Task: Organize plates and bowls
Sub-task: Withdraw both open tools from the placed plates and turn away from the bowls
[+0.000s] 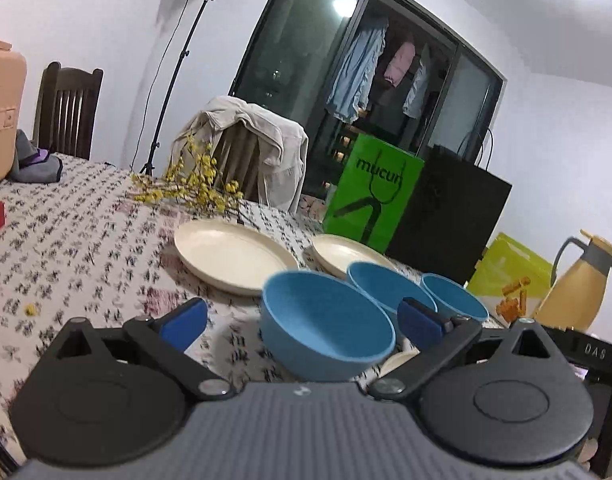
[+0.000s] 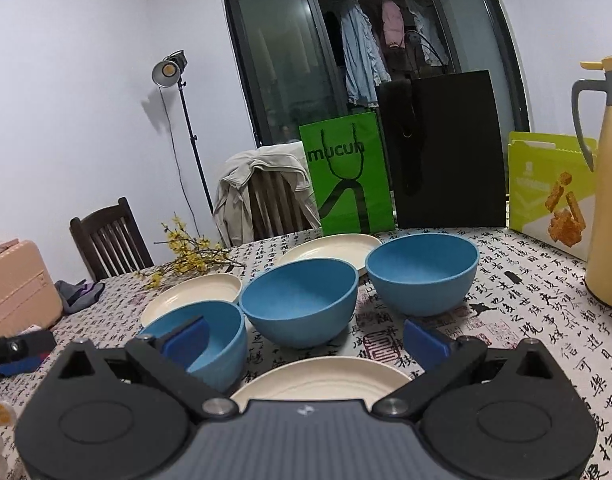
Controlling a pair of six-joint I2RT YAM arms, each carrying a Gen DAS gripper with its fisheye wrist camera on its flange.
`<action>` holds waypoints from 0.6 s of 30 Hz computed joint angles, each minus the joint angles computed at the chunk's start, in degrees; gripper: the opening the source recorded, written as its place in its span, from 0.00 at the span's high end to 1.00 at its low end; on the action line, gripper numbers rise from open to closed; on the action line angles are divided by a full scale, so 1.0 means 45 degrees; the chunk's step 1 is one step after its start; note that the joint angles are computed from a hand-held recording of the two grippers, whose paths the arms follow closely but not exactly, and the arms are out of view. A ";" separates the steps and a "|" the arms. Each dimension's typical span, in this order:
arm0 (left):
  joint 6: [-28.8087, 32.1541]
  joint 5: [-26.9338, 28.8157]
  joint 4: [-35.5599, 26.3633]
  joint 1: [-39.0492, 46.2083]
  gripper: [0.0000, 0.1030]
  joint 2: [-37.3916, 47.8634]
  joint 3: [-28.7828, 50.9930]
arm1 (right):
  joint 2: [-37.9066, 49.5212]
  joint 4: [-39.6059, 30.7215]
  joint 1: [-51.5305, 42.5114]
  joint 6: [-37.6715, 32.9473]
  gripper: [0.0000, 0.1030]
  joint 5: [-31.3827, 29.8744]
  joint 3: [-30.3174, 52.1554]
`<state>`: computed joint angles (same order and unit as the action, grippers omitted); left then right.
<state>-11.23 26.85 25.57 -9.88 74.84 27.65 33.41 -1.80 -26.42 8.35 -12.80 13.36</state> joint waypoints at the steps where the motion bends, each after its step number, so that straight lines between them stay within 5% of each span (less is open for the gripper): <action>1: 0.0020 -0.0016 -0.0171 0.0104 0.00 0.0088 0.0232 | 0.0168 0.0062 0.0104 -0.0018 0.00 0.0043 0.0118; 18: 0.0378 -0.0965 -0.1331 0.0538 0.00 0.1655 0.3586 | 0.4605 0.1679 0.2307 0.0324 0.00 0.1156 0.2781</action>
<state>-9.53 22.51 19.58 -7.46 82.28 43.79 54.14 5.76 -16.03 9.80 -7.60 25.87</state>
